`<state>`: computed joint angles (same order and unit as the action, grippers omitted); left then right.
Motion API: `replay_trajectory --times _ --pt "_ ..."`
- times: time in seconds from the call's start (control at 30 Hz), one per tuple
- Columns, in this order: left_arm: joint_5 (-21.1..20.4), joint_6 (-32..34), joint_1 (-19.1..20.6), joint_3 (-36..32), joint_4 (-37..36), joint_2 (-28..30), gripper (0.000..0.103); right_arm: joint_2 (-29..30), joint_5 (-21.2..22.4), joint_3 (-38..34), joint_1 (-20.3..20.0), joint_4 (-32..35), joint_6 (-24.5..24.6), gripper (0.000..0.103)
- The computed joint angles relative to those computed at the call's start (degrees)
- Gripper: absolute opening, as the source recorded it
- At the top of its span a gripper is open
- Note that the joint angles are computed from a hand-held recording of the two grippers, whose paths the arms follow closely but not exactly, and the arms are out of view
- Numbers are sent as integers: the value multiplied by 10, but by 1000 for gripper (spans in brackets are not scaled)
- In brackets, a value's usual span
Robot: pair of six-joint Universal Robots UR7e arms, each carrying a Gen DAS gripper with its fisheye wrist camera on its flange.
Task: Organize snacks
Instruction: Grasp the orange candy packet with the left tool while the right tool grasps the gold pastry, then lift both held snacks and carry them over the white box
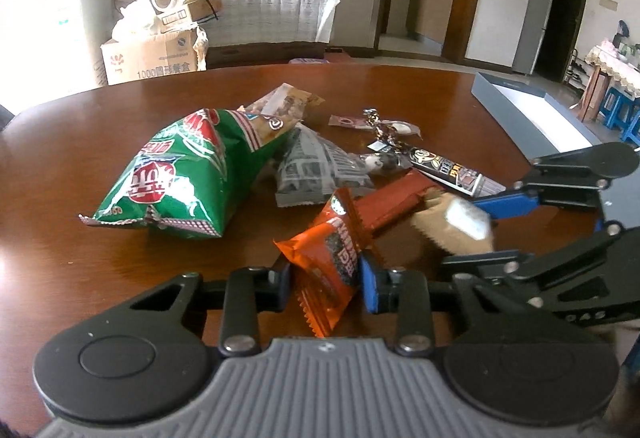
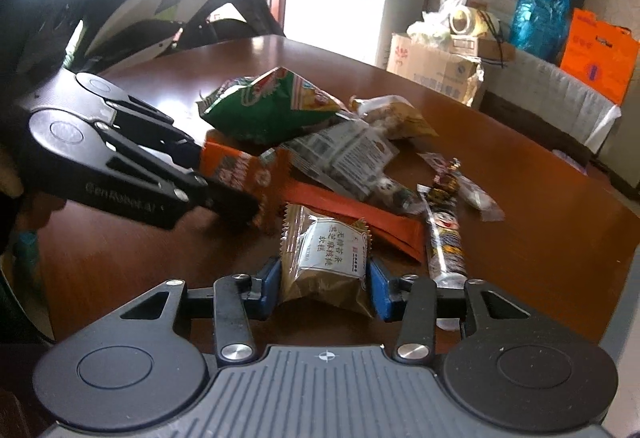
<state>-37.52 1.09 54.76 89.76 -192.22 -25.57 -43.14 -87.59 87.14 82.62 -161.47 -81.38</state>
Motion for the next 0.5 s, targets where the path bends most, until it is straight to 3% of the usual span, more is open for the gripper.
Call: replay_trajectory --times 0.5 --pt "57 23 -15 -18 11 15 25 -32 -1 29 6 3 -13 47"
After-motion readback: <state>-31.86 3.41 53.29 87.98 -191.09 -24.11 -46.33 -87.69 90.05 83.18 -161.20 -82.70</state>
